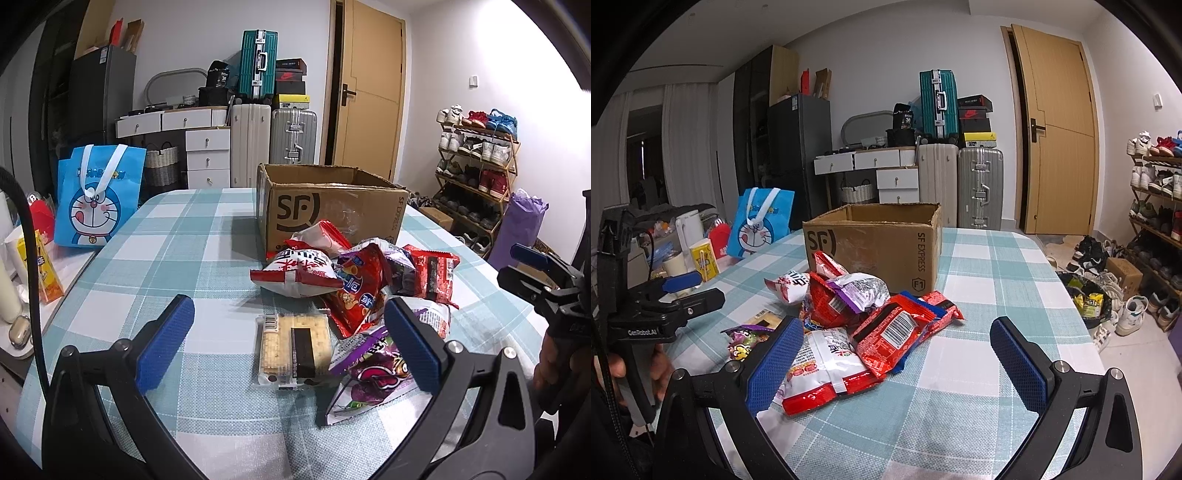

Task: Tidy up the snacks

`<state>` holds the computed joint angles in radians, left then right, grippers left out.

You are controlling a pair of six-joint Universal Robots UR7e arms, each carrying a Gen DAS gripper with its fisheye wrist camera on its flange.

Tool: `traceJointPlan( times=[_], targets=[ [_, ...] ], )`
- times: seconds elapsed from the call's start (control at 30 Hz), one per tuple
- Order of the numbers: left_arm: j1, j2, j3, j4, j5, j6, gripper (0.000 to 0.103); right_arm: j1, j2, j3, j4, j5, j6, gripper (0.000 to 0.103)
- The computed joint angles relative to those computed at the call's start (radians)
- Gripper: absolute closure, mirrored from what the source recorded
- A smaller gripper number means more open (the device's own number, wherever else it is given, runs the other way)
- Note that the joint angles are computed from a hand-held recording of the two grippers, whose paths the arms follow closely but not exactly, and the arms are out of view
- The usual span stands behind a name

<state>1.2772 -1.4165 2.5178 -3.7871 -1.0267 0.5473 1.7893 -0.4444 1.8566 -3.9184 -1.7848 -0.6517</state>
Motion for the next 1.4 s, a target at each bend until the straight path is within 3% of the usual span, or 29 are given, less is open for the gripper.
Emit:
traceJointPlan(
  times=[0.3, 0.73, 0.83, 1.1, 1.2, 1.27, 1.4],
  targets=[
    [-0.009, -0.007, 0.009, 0.022, -0.020, 0.032, 0.001, 0.006, 0.012, -0.038, 0.061, -0.053, 0.020, 0.000],
    [-0.017, -0.055, 0.001, 0.179, -0.036, -0.006, 0.001, 0.005, -0.008, -0.126, 0.379, -0.102, 0.178, 0.001],
    [-0.029, -0.057, 0.004, 0.217, -0.029, 0.000, 0.001, -0.006, -0.010, -0.165, 0.491, -0.089, 0.243, 0.019],
    [-0.012, -0.056, -0.023, 0.363, -0.049, -0.043, 0.001, -0.012, 0.021, -0.244, 0.595, -0.109, 0.308, 0.026],
    [-0.002, -0.051, -0.037, 0.404, -0.061, -0.057, 0.001, -0.009, 0.031, -0.268, 0.619, -0.124, 0.328, 0.034],
    [0.001, -0.051, -0.041, 0.424, -0.068, -0.054, 0.001, -0.005, 0.040, -0.282, 0.625, -0.138, 0.329, 0.047],
    [0.004, -0.041, -0.049, 0.439, -0.074, -0.049, 0.005, -0.009, 0.046, -0.293, 0.652, -0.120, 0.347, 0.053]
  ],
)
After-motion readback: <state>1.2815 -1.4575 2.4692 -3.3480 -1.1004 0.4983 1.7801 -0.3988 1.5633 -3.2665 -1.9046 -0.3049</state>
